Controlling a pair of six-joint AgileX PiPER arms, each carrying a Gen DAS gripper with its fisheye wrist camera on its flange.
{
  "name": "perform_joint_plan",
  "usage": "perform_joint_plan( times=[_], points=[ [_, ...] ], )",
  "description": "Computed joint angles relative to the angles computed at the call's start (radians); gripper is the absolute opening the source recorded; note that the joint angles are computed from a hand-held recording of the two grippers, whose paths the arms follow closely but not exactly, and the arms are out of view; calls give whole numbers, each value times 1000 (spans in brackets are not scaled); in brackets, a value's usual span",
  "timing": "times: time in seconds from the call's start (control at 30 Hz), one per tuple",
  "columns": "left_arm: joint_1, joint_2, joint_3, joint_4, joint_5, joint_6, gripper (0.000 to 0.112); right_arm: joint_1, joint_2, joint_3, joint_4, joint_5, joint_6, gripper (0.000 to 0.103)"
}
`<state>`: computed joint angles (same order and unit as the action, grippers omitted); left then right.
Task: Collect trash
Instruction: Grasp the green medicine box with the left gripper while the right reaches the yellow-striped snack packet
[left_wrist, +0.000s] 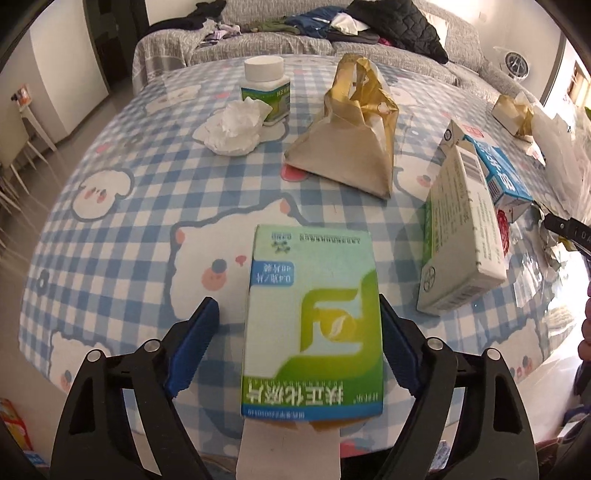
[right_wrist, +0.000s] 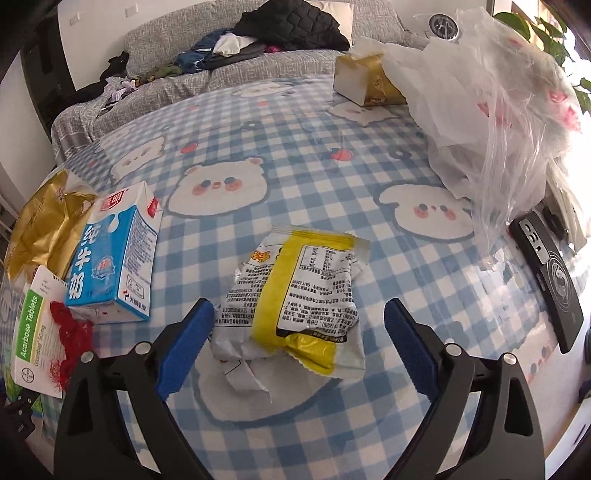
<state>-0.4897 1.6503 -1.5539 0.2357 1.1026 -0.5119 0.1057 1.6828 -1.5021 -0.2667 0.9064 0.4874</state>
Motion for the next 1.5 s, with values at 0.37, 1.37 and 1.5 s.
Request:
perform_joint_plan(
  times=[0.37,1.37,1.5],
  points=[
    [-14,-12,12,46,-8,-14,47,-27,10,-3,67,-9,-53,61],
    [-26,-30,32,44,-20,-20,47,-63,-17,-42,-34,138,64,79],
    [-23,-34,29,35,-21,-13,47,-85,-18,-48,-23,79,35,79]
  ],
)
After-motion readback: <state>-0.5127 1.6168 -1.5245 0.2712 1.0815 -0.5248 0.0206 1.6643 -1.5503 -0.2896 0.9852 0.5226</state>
